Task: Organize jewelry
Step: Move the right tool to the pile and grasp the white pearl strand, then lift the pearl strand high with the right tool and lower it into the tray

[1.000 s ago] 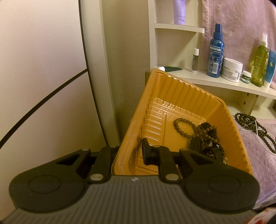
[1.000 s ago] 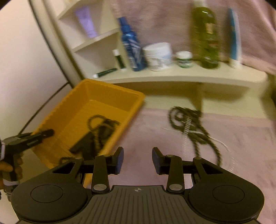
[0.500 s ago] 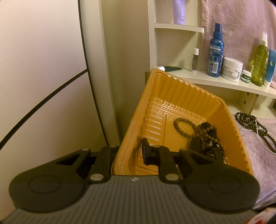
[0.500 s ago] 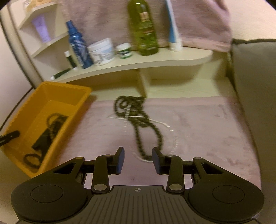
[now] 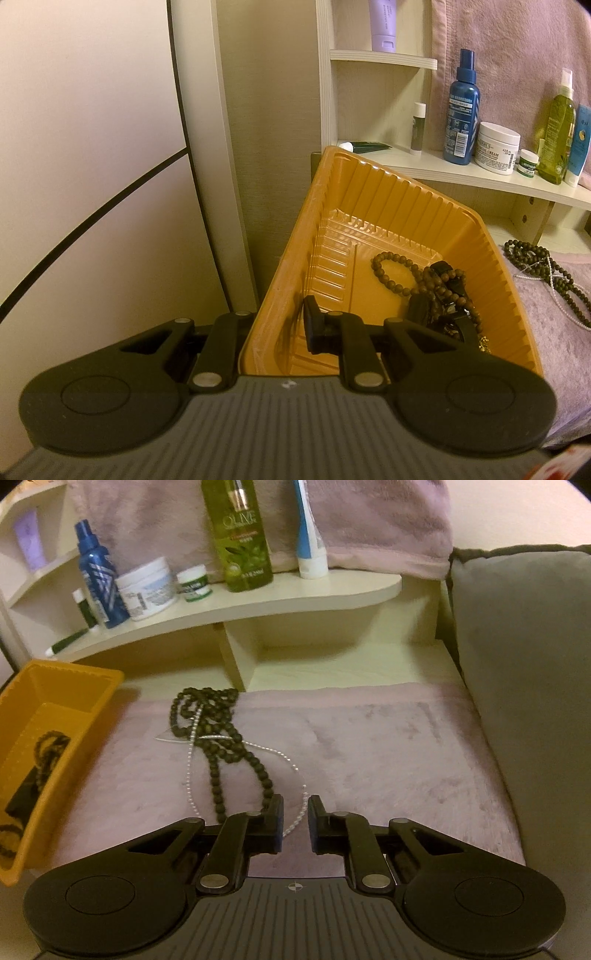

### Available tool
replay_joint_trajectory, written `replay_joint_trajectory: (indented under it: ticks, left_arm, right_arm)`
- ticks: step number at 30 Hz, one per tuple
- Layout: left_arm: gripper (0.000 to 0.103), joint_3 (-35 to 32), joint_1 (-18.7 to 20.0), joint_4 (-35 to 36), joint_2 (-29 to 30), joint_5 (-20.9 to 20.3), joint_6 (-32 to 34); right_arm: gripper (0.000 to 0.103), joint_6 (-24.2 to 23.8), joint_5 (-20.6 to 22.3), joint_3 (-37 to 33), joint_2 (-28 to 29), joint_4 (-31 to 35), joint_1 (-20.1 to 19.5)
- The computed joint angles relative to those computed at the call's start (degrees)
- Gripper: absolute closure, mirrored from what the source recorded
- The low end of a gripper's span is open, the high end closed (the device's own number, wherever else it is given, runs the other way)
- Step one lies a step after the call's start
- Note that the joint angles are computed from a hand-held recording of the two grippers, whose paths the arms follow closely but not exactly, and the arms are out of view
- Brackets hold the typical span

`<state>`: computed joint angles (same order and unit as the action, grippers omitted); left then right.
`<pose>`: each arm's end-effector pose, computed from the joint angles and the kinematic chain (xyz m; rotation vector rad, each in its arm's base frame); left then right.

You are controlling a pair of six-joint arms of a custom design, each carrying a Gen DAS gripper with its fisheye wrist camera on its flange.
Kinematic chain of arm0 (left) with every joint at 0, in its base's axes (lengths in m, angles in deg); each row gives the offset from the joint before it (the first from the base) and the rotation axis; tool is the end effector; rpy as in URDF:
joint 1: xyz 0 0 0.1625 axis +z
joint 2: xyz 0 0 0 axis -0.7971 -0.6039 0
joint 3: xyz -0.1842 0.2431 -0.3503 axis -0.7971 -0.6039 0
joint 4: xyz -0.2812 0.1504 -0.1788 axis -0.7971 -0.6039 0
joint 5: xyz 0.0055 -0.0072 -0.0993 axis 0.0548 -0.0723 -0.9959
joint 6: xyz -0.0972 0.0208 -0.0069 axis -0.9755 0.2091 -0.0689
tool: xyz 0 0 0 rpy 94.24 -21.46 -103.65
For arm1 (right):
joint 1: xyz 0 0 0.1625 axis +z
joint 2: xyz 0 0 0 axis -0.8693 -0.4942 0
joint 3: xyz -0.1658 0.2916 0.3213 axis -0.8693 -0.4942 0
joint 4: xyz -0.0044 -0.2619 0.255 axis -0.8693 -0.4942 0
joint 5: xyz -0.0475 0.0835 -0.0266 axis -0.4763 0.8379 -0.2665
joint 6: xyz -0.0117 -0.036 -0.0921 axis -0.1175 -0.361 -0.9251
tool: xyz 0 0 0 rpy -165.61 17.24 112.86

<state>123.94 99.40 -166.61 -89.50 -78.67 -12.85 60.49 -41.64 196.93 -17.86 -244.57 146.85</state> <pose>-0.2527 -0.5868 0.1741 0.4934 2.0891 -1.0688 0.0546 -0.5878 0.3384 0.1506 -2.3697 0.9525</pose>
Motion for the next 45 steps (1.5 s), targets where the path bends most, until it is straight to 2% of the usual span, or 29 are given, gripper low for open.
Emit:
replay_joint_trajectory:
  ticks: [6,8,9,12,19,29,39,45]
  left_arm:
    - [0.087,0.02,0.0,-0.07,-0.01,-0.08,0.16]
    - [0.087,-0.01,0.0,-0.11,0.0,-0.08,0.23]
    - [0.087,0.01,0.0,-0.13,0.01,-0.04,0.19]
    - [0.087,0.02,-0.01,0.01,-0.03,-0.1,0.06]
    - [0.087,0.02,-0.02,-0.01,-0.02,-0.07,0.09]
    - [0.087,0.12,-0.04,-0.18,0.01,-0.08,0.06]
    - [0.087,0.14,-0.04,-0.2,0.0,-0.08,0.07]
    - [0.087,0.15,-0.05,-0.25,0.01,-0.06,0.12]
  right_arm:
    - [0.09,0.3,-1.5,-1.66,1.73,1.0,-0.41]
    - [0.092,-1.43,-1.7,-1.45,2.34,-0.91,-0.33]
    - [0.101,-2.86,-2.38,-1.44,2.69,-1.49,-0.09]
    - [0.101,-6.81,-2.88,-0.99,3.05,-2.34,0.36]
    - [0.101,-7.2,3.26,2.74,-0.26,-5.81,0.92]
    - [0.101,-8.62,9.95,3.78,-5.91,-10.0,4.59]
    - [0.101,-10.08,14.18,1.84,-7.34,-12.45,7.37]
    - [0.101,-10.01,15.22,1.28,-7.86,-12.89,8.07]
